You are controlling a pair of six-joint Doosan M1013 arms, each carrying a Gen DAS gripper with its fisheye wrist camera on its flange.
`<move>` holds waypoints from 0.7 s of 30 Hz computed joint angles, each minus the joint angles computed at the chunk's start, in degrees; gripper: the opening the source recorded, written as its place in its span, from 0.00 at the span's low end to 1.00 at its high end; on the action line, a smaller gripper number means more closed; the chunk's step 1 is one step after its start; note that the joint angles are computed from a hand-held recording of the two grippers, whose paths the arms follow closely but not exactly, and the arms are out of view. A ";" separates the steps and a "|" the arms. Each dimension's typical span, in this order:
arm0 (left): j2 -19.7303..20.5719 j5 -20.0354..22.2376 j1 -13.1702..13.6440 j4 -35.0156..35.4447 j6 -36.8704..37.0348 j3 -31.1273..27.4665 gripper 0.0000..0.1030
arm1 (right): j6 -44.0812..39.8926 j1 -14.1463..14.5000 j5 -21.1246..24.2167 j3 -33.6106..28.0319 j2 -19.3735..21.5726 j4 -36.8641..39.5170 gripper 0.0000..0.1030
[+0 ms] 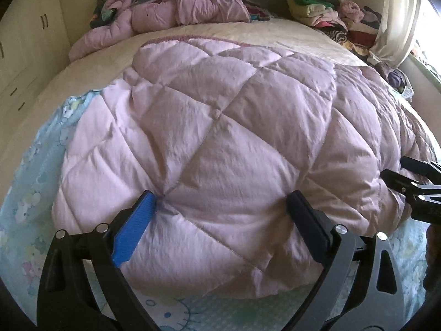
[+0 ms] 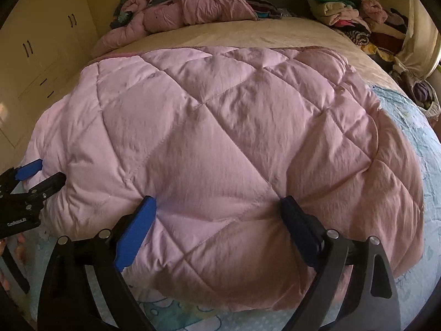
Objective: Fold large clothes
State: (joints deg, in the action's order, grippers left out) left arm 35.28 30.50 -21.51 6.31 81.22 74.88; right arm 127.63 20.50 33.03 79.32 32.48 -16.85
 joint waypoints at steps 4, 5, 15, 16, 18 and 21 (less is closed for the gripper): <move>-2.39 -0.59 -0.21 2.34 -2.63 2.05 0.89 | -2.08 -1.01 -4.46 3.48 -3.58 4.96 0.89; -3.05 -1.50 -0.15 2.68 -2.84 2.82 0.90 | -1.68 -1.21 -5.97 4.66 -4.60 5.36 0.89; -7.17 -4.52 0.79 2.17 -5.55 7.85 0.91 | 12.25 -2.37 -12.55 16.53 -13.12 0.18 0.91; -7.44 -4.63 1.00 1.88 -5.58 8.34 0.91 | 13.74 -2.55 -13.16 17.74 -13.71 -0.07 0.91; -7.96 -4.70 1.48 1.36 -6.07 9.29 0.91 | 16.10 -2.96 -13.66 19.43 -14.75 0.10 0.91; -8.41 -4.64 2.31 -0.96 -5.35 10.28 0.91 | 19.63 -3.24 -14.07 21.16 -15.45 -0.72 0.91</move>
